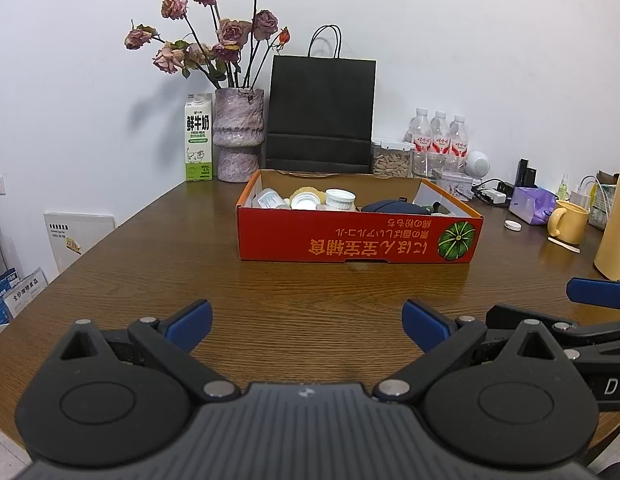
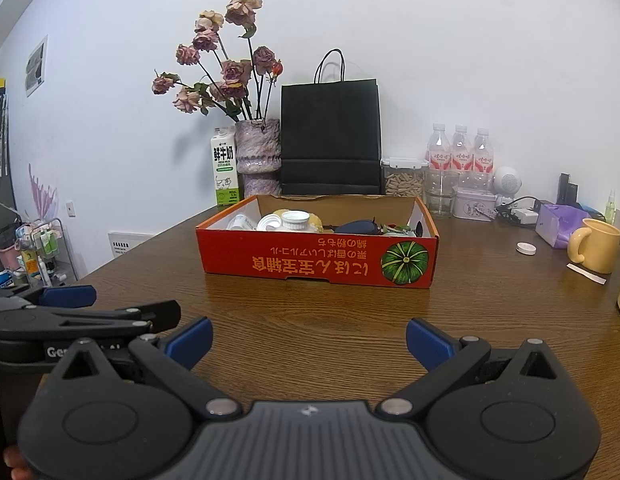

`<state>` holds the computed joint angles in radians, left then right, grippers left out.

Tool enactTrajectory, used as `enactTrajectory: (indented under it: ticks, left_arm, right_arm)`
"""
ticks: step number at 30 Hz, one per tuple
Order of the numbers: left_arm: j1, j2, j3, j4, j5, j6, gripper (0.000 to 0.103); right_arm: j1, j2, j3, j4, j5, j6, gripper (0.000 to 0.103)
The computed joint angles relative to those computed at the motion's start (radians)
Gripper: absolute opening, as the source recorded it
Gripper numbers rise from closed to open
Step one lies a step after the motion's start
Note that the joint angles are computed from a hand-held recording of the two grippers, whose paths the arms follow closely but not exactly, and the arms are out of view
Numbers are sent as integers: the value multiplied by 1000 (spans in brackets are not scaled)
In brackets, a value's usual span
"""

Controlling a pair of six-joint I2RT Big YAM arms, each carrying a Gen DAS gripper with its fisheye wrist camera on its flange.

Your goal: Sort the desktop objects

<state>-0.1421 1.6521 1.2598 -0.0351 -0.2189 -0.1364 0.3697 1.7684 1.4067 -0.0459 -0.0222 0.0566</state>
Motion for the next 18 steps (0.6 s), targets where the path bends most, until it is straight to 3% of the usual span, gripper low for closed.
enactTrajectory:
  ticks: [18]
  left_arm:
    - [2,0,-10,20,5,1,103]
  right_arm:
    - [1,1,-3,2,-3,0,103]
